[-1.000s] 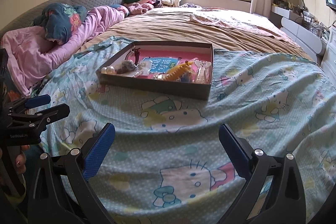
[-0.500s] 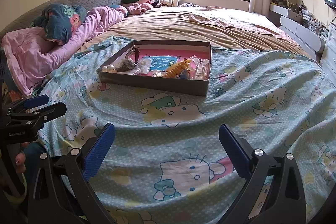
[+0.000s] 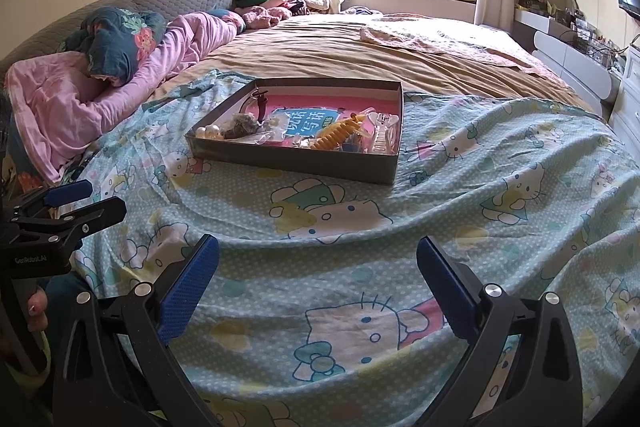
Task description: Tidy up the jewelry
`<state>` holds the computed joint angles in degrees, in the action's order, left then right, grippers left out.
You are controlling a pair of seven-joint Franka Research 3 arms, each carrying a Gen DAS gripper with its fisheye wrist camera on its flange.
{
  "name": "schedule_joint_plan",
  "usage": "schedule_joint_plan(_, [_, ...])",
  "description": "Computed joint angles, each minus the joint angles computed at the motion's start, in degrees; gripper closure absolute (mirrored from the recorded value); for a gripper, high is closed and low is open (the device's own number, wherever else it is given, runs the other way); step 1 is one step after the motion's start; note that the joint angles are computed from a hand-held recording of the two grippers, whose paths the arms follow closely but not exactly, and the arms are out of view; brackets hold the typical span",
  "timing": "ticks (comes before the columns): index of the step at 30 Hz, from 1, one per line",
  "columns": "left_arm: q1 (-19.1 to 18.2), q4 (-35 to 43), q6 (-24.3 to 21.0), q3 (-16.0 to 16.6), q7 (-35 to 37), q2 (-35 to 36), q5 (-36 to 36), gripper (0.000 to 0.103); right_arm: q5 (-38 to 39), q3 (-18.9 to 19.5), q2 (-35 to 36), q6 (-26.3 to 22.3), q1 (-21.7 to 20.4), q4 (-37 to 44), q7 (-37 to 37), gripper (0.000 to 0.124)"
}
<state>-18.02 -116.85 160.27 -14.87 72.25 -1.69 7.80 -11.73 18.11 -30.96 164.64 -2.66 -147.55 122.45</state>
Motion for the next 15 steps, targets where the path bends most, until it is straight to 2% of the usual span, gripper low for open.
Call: schedule_joint_plan(15, [-0.05, 0.14, -0.29, -0.02, -0.29, -0.06, 0.23, 0.01, -0.1, -0.03, -0.09, -0.15, 0.1, 0.08, 0.15, 0.025])
